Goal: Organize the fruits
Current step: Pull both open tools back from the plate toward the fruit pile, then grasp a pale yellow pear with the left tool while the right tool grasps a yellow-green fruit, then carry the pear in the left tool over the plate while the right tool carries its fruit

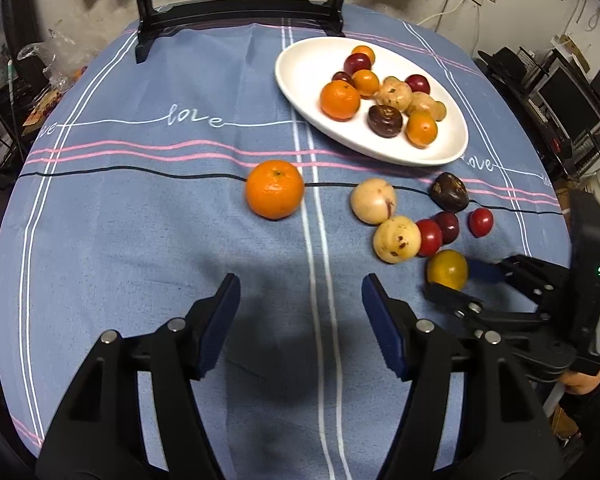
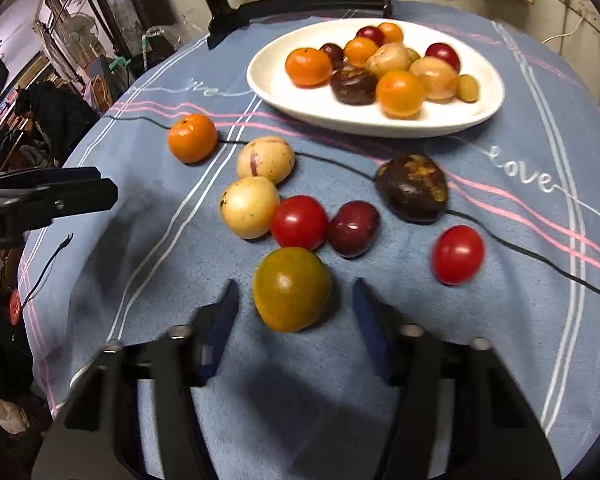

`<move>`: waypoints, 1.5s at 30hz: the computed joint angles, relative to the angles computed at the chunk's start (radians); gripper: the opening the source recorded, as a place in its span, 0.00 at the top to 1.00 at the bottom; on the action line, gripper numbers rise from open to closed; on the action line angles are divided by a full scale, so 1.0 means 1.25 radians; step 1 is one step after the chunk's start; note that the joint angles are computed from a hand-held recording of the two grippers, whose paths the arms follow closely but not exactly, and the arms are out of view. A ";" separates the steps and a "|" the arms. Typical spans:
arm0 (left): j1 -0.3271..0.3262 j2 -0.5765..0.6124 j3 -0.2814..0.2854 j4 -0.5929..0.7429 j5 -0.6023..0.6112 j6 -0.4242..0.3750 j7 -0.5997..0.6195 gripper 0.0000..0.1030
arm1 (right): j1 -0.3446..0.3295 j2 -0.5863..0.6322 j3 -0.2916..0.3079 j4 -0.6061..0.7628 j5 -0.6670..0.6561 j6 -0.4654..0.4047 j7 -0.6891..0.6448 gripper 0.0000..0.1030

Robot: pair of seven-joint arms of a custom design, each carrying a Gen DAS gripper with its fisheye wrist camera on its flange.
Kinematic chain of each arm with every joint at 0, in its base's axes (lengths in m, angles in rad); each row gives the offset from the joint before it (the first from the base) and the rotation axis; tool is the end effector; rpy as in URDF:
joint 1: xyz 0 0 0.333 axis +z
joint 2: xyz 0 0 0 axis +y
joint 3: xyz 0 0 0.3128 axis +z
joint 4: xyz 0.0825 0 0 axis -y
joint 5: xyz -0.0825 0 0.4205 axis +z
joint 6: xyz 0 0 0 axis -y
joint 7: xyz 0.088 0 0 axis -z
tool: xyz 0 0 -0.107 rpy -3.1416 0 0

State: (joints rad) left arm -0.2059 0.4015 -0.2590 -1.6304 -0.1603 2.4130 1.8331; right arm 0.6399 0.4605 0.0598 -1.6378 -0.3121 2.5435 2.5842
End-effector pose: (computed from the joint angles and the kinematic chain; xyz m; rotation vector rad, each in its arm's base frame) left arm 0.6640 -0.3083 0.4174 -1.4121 2.6404 -0.6751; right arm 0.5697 0.4769 0.3776 -1.7874 1.9901 -0.2364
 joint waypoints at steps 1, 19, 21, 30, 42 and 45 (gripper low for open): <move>-0.001 0.002 -0.002 0.003 0.000 -0.003 0.003 0.37 | -0.001 0.000 0.003 0.002 0.002 -0.005 -0.009 0.63; -0.069 0.154 -0.020 0.150 0.029 -0.071 0.046 0.53 | -0.040 -0.180 0.030 -0.238 -0.027 0.094 0.151 0.63; -0.071 0.164 -0.022 0.161 0.030 -0.070 0.049 0.52 | -0.044 -0.178 0.033 -0.239 -0.024 0.096 0.150 0.63; -0.092 0.198 -0.018 0.220 0.054 -0.098 0.044 0.62 | -0.044 -0.177 0.036 -0.238 -0.016 0.092 0.142 0.63; -0.053 0.043 -0.016 0.044 0.039 -0.007 0.051 0.63 | -0.029 -0.193 0.034 -0.211 -0.080 0.088 0.161 0.63; -0.041 0.018 -0.024 0.037 0.015 0.013 0.063 0.63 | -0.024 -0.198 0.029 -0.188 -0.118 0.080 0.164 0.63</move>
